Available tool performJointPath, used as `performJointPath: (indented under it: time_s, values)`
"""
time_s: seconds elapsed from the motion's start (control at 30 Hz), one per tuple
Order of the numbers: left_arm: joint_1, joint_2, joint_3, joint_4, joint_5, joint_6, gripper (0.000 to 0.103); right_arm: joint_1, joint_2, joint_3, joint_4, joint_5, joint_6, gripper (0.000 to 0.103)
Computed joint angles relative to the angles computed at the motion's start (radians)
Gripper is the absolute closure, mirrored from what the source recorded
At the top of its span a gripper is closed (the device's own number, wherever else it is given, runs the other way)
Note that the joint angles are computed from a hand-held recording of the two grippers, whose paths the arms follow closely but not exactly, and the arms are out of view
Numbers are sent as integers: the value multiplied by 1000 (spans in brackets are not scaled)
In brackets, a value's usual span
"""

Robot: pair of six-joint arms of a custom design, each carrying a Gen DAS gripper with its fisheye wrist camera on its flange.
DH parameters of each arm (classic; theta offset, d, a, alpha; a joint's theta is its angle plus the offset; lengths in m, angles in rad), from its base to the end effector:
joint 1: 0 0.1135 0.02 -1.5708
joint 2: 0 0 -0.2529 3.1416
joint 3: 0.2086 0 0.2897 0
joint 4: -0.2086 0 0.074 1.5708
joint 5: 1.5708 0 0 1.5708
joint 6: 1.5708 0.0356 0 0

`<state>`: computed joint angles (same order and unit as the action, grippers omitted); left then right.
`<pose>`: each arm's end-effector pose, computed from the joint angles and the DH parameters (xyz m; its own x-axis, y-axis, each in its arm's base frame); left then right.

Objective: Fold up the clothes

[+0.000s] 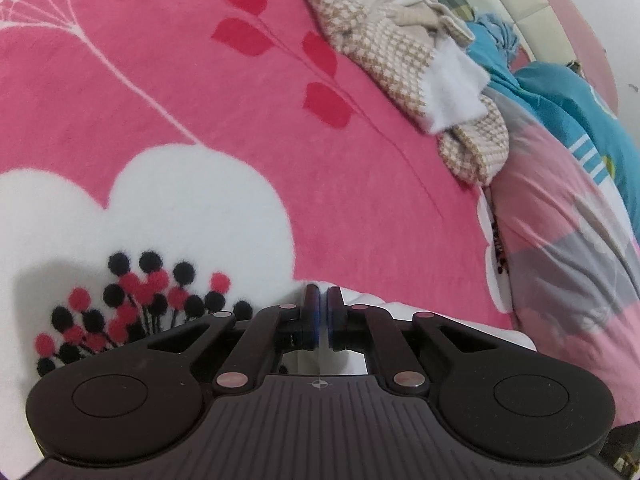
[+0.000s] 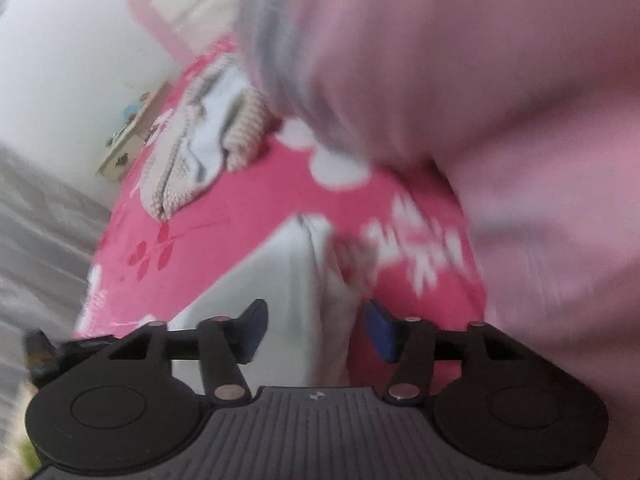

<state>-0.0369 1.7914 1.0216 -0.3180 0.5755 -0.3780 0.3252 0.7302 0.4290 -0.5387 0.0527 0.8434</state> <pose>0.3679 -0.0330 0.1141 -0.9272 -0.2756 -0.2538 -0.0631 0.7826 -0.6194 0.1836 0.0599 0.1738 -0.6825 0.5570 -0.4732 0.3370 0.8143 0.4725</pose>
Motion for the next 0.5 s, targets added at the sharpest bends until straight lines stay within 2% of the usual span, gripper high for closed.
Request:
performJointPath:
  time_s: [0.07,0.13,0.17,0.2,0.27,0.37,0.43,0.5]
  values:
    - [-5,-4,-2,-1,-9,2,98,-9,128,37,56,-8,-63,43]
    - [-7,-8,-5,-1,-14,3,97,-25,229,60,99,-65,-93,60]
    - [-8,-9,-6,-2,-16,4,97,-28,249,63,113,-87,-88,77]
    - [-9,-10,-6,-3,-18,7,97,-33,231,52,130,-108,-84,83]
    - [-9,-8,-4,-5,-20,9,97,-67,139,-3,191,-190,-51,85]
    - [-7,-2,-1,-5,-16,6,97,-200,81,-154,417,-417,173,85]
    - [-4,1,1,-4,-10,3,96,-256,118,-241,556,-458,339,85]
    - [-1,4,1,-3,-3,4,96,-261,171,-244,557,-421,358,82]
